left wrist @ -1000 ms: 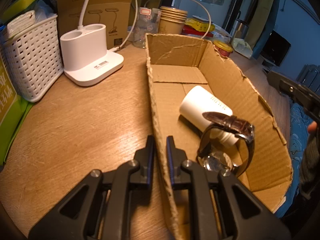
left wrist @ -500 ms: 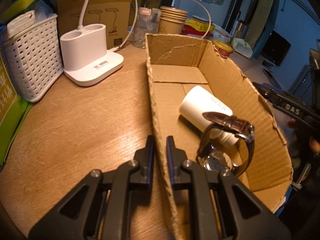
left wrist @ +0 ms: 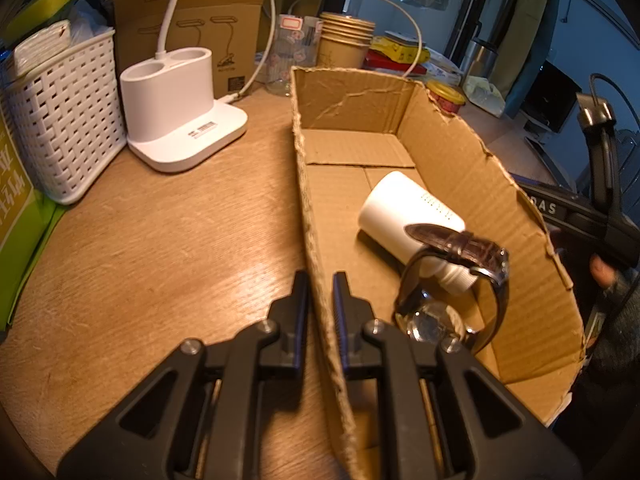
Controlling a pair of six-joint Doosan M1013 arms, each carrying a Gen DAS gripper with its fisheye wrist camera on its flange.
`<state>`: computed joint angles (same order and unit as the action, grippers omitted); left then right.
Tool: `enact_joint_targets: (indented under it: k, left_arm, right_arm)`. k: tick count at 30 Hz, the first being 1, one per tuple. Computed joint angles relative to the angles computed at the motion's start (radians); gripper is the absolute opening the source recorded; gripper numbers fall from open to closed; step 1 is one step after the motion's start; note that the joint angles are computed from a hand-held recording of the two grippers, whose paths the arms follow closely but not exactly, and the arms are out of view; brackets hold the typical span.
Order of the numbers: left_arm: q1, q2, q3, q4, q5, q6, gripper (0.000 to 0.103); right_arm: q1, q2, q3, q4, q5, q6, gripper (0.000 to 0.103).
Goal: Organize rigid objects
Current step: 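Move the right gripper to the white charger and close on it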
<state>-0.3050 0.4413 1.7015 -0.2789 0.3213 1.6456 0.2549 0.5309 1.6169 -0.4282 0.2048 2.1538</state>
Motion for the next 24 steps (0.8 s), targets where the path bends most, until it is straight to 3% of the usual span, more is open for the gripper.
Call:
enact_joint_targets:
  k: [8,10,18,24]
  left_arm:
    - [0.0,0.0,0.0,0.001,0.0,-0.001,0.013]
    - [0.0,0.0,0.0,0.0,0.0,0.0,0.013]
    - [0.0,0.0,0.0,0.0,0.0,0.0,0.013]
    - [0.0,0.0,0.0,0.0,0.0,0.001,0.013]
  right_arm:
    - [0.004,0.005,-0.009,-0.008,0.012,-0.017,0.057]
    - [0.007,0.005,-0.01,-0.055,0.02,0.027,0.052]
    - [0.006,0.003,-0.007,-0.051,0.015,0.022,0.051]
    - [0.008,-0.004,0.001,-0.119,0.0,0.086,0.05]
